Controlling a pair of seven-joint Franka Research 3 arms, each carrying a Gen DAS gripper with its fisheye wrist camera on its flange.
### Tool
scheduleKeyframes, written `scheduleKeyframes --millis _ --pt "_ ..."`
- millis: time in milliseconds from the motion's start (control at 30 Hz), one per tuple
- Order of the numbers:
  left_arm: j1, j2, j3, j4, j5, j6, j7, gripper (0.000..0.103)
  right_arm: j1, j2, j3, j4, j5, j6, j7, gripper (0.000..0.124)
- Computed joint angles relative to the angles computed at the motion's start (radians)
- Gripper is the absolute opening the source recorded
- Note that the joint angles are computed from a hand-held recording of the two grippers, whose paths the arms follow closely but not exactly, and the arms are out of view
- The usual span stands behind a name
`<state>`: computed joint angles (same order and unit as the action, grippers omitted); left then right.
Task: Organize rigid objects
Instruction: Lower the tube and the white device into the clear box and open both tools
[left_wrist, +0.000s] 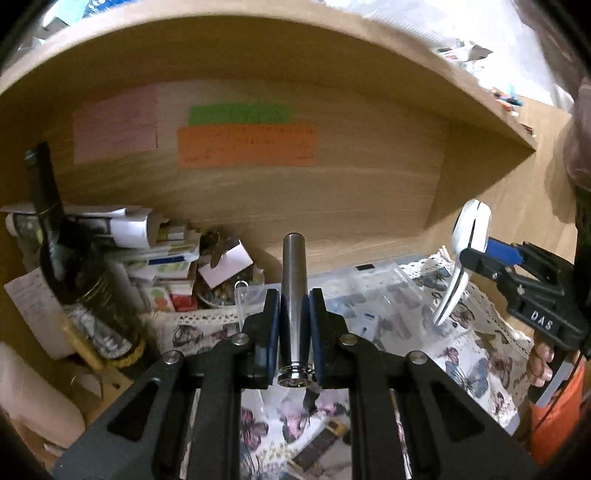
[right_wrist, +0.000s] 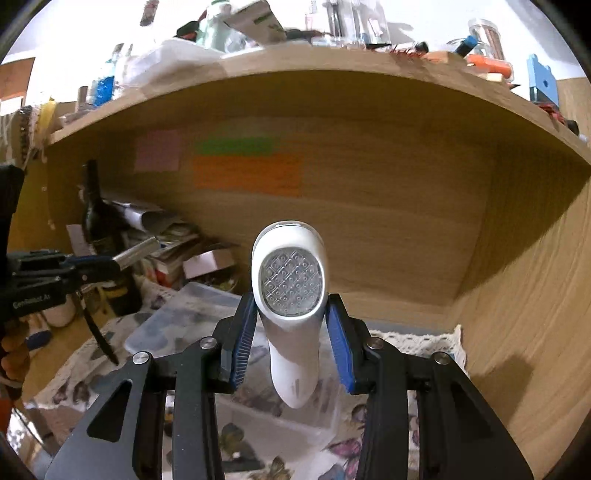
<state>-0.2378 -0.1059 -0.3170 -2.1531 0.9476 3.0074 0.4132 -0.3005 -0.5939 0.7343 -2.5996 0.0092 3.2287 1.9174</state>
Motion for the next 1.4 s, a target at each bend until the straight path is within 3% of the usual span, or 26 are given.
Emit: scheduleKeyframes --millis 133,367,533,833,967,1033,1100,1300,1400 --pt "-0.009 0.073 0.01 0.059 0.012 -0.03 0.016 0.015 -0.03 0.073 0.019 0.036 -0.022 -0.02 -0.007 0.035" --pt "-0.065 0.194 0.055 0.105 -0.183 -0.086 0.216 0.015 -0.053 0.195 0.041 0.09 -0.115 -0.076 0.015 0.035" --pt "-0.099 0.23 0.075 0.111 -0.225 -0.112 0.274 0.015 -0.037 0.27 0.034 0.131 -0.196 -0.113 0.033 0.035" --pt "-0.123 0.239 0.086 0.101 -0.304 -0.111 0.336 0.015 -0.069 0.428 0.091 0.262 -0.421 -0.253 0.121 0.035" --pt "-0.129 0.191 0.096 0.061 -0.248 -0.089 0.284 0.015 0.016 0.479 0.022 0.29 -0.39 -0.3 0.069 0.036" --pt "-0.123 0.168 0.092 0.04 -0.229 -0.077 0.263 0.015 0.083 0.488 -0.036 0.289 -0.291 -0.305 -0.005 0.036" --pt "-0.112 0.155 0.085 0.029 -0.231 -0.067 0.262 0.015 0.104 0.478 -0.058 0.28 -0.305 -0.302 0.014 0.036" --pt "-0.086 0.088 0.068 -0.025 -0.129 -0.043 0.154 0.03 0.206 0.402 -0.153 0.223 -0.275 -0.274 0.024 0.036" --pt "-0.066 0.044 0.051 -0.065 -0.087 -0.029 0.103 0.046 0.256 0.33 -0.205 0.169 -0.279 -0.229 0.065 0.041"
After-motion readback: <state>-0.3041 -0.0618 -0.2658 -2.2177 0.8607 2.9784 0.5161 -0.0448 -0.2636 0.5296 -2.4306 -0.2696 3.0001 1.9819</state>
